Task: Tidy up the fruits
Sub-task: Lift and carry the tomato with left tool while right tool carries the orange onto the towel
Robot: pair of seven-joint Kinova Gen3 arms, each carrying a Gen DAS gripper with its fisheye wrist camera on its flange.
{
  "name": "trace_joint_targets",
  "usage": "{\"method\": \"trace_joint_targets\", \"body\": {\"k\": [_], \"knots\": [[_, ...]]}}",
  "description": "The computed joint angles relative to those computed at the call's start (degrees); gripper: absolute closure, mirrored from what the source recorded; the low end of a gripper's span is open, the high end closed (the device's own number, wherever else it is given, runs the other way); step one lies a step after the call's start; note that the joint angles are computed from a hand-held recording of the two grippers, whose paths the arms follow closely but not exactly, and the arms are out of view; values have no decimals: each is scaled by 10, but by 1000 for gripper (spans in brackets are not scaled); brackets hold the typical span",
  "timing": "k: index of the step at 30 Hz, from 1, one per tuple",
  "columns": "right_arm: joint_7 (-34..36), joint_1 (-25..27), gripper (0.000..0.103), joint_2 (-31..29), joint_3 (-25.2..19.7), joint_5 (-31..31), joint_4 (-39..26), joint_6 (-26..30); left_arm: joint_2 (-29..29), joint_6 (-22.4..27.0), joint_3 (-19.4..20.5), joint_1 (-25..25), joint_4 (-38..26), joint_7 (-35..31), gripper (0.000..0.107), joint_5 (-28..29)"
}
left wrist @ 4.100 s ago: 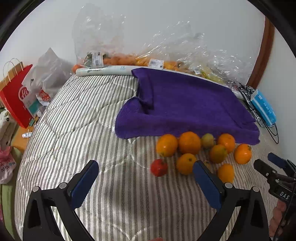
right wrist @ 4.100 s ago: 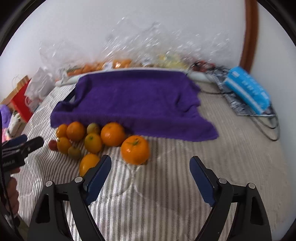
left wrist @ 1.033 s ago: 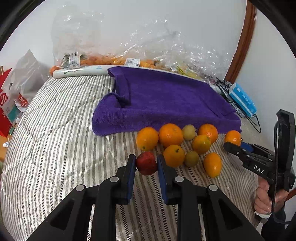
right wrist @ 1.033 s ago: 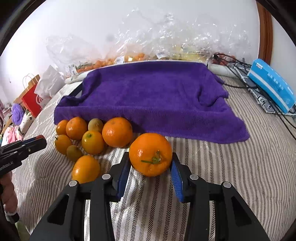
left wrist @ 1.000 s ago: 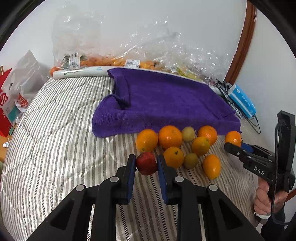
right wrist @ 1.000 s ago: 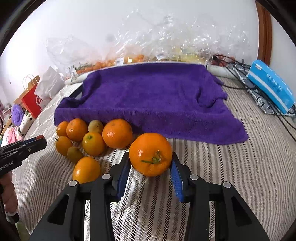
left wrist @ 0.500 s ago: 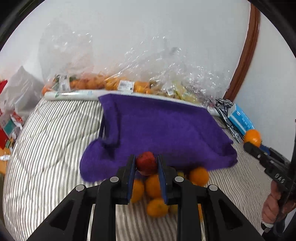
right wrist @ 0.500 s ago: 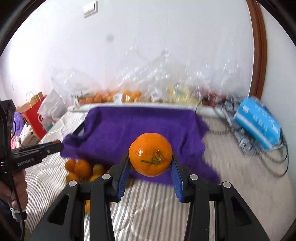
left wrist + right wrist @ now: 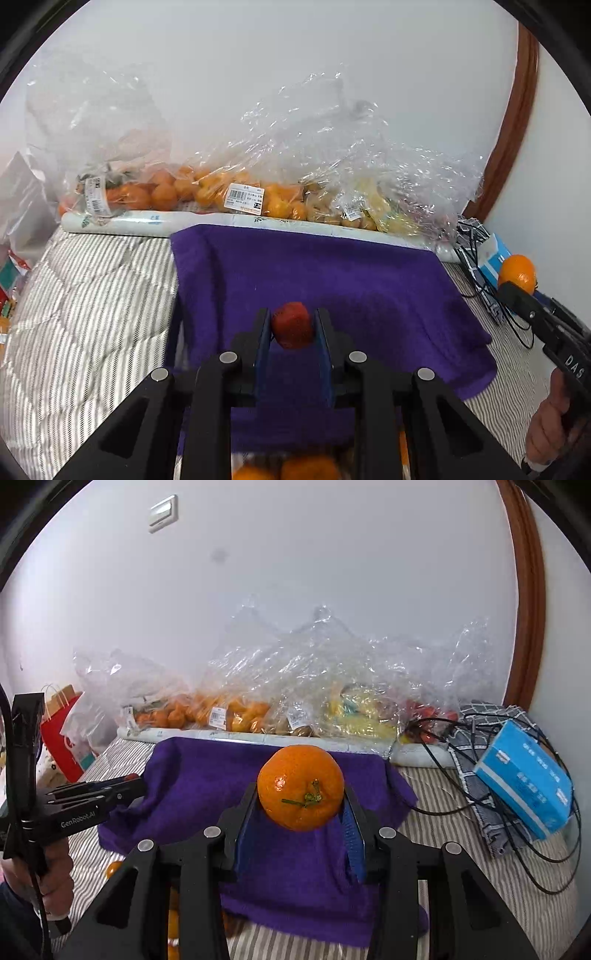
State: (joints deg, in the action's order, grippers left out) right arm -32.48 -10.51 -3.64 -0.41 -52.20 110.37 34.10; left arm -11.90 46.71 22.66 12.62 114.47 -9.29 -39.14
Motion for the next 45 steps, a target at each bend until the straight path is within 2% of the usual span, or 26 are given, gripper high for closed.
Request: {"method": "trace_joint_targets", "body": {"k": [3, 6, 17, 20, 35, 43, 45], "knots": [[5, -3, 61, 15, -6, -6, 3, -19, 13, -15, -4, -3, 7, 7, 85, -7], [-1, 5, 61, 37, -10, -4, -2, -12, 26, -20, -9, 3, 15, 17, 85, -17], [-63, 34, 61, 79, -40, 46, -26, -2, 49, -54, -42, 27, 34, 28, 85, -27], [-72, 34, 61, 83, -49, 59, -24, -16, 52, -60, -47, 30, 35, 28, 85, -23], [-134, 17, 61, 102, -74, 139, -32, -16, 64, -60, -65, 42, 31, 10, 85, -7], [-145, 16, 59, 104, -81, 153, -32, -15, 67, -43, -60, 47, 27, 25, 85, -19], [-136, 16, 58, 100, -83, 148, -28, -22, 66, -42, -63, 49, 26, 22, 80, -15]]}}
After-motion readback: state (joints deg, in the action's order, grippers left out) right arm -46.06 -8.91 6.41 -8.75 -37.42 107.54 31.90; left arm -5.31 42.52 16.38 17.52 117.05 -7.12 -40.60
